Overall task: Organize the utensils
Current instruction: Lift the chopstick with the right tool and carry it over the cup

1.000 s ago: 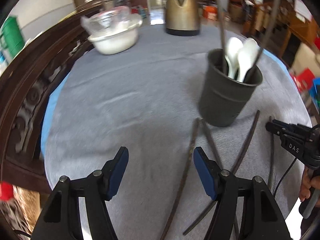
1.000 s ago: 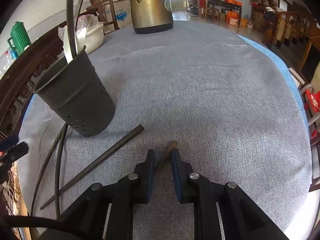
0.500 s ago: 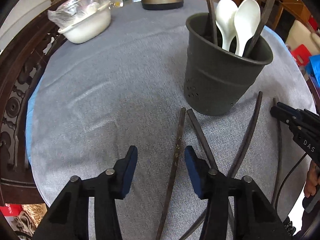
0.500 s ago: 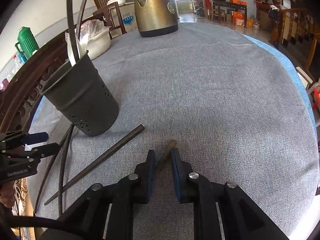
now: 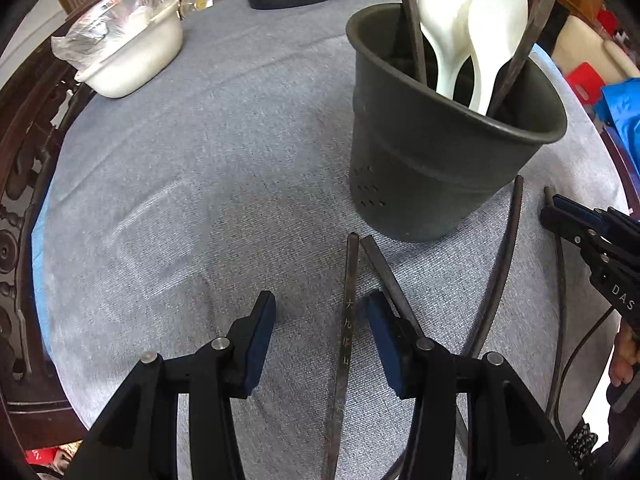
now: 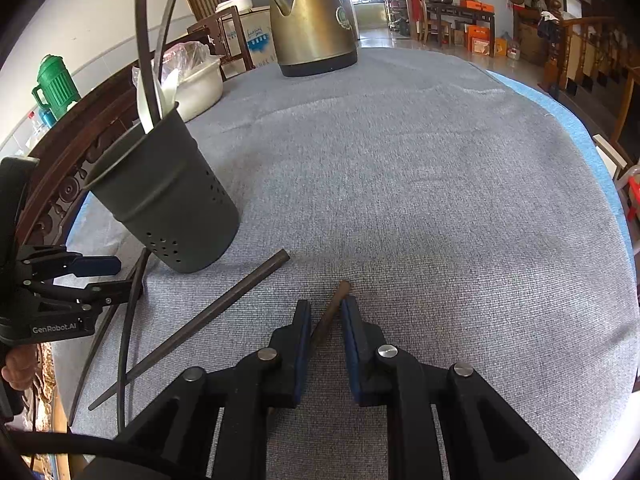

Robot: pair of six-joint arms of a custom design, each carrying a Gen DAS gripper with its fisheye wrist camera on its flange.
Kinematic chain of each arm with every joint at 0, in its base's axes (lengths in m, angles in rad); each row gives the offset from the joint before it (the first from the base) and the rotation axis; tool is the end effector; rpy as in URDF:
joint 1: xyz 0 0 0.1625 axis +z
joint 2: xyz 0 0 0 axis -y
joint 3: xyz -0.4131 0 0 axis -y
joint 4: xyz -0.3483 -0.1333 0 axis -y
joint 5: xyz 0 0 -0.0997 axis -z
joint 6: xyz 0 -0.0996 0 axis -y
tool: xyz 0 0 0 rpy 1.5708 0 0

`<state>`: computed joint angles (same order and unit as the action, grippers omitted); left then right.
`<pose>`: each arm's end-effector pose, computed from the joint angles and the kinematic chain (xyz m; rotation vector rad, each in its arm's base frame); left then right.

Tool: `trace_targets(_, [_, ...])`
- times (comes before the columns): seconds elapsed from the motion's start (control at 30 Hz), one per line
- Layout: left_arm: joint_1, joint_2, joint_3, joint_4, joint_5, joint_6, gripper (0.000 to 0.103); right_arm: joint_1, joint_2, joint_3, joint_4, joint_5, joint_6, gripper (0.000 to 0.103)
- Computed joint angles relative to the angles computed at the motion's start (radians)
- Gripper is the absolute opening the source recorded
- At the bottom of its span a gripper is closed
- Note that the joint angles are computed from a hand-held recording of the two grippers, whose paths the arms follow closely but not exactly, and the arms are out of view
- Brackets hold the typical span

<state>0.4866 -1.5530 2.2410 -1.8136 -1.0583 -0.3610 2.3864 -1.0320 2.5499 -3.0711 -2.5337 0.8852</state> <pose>-0.2057 -0.3149 0.2331 1.0115 2.2600 -0.0086 0.2749 -0.1880 0.1106 -0.0706 -2.3384 0.9050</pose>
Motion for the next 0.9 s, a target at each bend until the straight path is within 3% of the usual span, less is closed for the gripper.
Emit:
trace_targets(0.23, [0.003, -0.014, 0.020, -0.047, 0.013, 0.052, 0.046, 0.003, -0.026, -0.040, 0.145, 0.002, 0.037, 0.019])
trace_targets(0.3, [-0.005, -0.024, 0.029, -0.057, 0.017, 0.058, 0.041, 0.007, -0.032, -0.050, 0.182, 0.000, 0.046, 0.018])
trace_targets(0.33, [-0.012, -0.037, 0.035, -0.064, 0.015, 0.060, 0.031, 0.007, -0.036, -0.049, 0.186, 0.004, 0.048, 0.016])
trace_targets(0.37, [-0.015, -0.045, 0.039, -0.074, 0.007, 0.060, 0.006, 0.005, -0.043, -0.038, 0.156, 0.018, 0.043, 0.015])
trace_targets(0.47, [-0.004, -0.079, 0.043, -0.073, -0.031, 0.045, 0.006, -0.008, -0.052, 0.022, -0.025, 0.072, 0.015, 0.011])
trace_targets(0.57, [0.001, -0.116, 0.060, -0.091, -0.030, 0.033, 0.006, 0.013, -0.058, 0.044, -0.094, 0.060, 0.018, 0.011])
trace_targets(0.63, [0.005, -0.157, 0.069, -0.102, -0.041, 0.016, 0.006, 0.036, -0.058, 0.063, -0.199, 0.056, -0.006, 0.010])
trace_targets(0.77, [-0.023, -0.240, 0.057, -0.090, -0.037, -0.016, 0.005, 0.087, -0.037, 0.070, -0.373, 0.014, -0.051, 0.008])
trace_targets(0.9, [-0.053, -0.304, 0.031, -0.096, -0.020, -0.020, 0.005, 0.153, 0.035, 0.037, -0.574, -0.058, -0.159, 0.006])
